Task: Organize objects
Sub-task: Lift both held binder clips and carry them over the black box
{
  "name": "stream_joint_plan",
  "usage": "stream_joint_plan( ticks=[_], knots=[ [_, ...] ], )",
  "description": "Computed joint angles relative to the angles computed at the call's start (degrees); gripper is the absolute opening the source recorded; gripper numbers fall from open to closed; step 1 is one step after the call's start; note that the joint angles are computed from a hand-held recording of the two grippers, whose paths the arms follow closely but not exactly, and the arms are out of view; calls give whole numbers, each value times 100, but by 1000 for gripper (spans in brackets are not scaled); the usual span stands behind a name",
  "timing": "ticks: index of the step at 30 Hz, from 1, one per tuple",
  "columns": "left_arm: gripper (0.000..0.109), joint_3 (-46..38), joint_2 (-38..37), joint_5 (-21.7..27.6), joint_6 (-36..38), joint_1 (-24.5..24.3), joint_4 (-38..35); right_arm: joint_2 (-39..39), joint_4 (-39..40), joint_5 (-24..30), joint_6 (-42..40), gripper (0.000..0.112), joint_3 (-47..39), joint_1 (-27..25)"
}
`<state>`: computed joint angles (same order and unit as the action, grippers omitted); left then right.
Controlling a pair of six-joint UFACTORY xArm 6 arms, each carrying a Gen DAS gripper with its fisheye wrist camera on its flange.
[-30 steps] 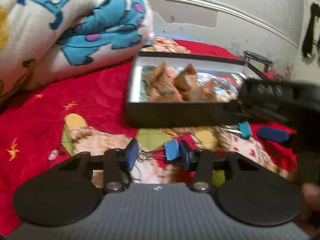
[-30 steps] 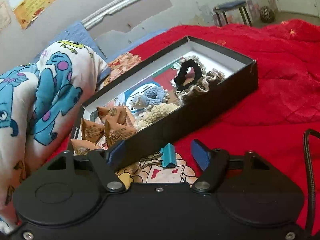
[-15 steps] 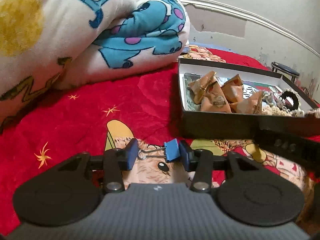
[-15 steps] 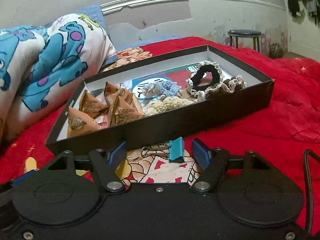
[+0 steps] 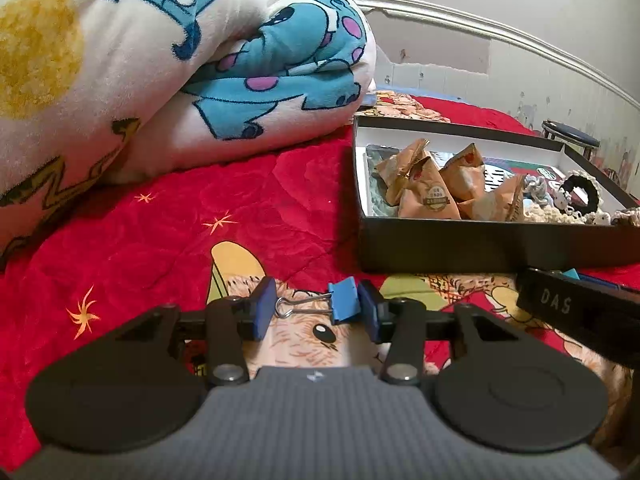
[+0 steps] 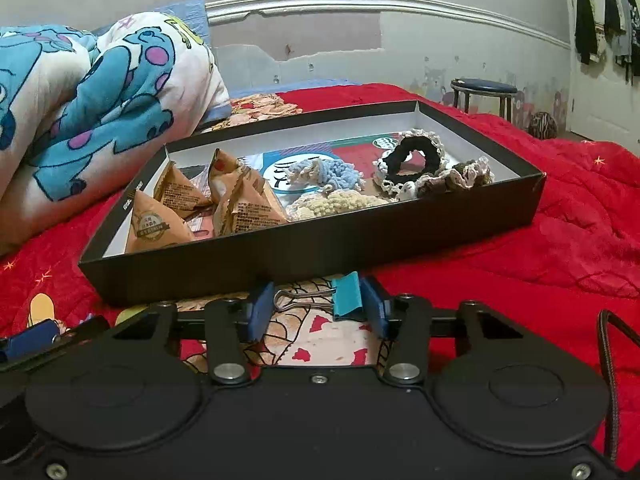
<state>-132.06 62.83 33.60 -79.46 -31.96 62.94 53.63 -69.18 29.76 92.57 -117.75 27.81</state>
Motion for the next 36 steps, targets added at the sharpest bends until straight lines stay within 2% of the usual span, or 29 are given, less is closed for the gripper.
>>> stream_joint_plan(
  ticks=[11,24,36],
  knots=[
    [49,-151,91,19,79,-24,33,-196,-490,-245,788,46,285,-66],
    [48,337,-234,-440,-495,57,528,-446,-1092,-315,1459,46,550,-6],
    [48,596,-564,-802,-1189,113,1153,-828,-2084,-474,2357,46,769,15]
  ],
)
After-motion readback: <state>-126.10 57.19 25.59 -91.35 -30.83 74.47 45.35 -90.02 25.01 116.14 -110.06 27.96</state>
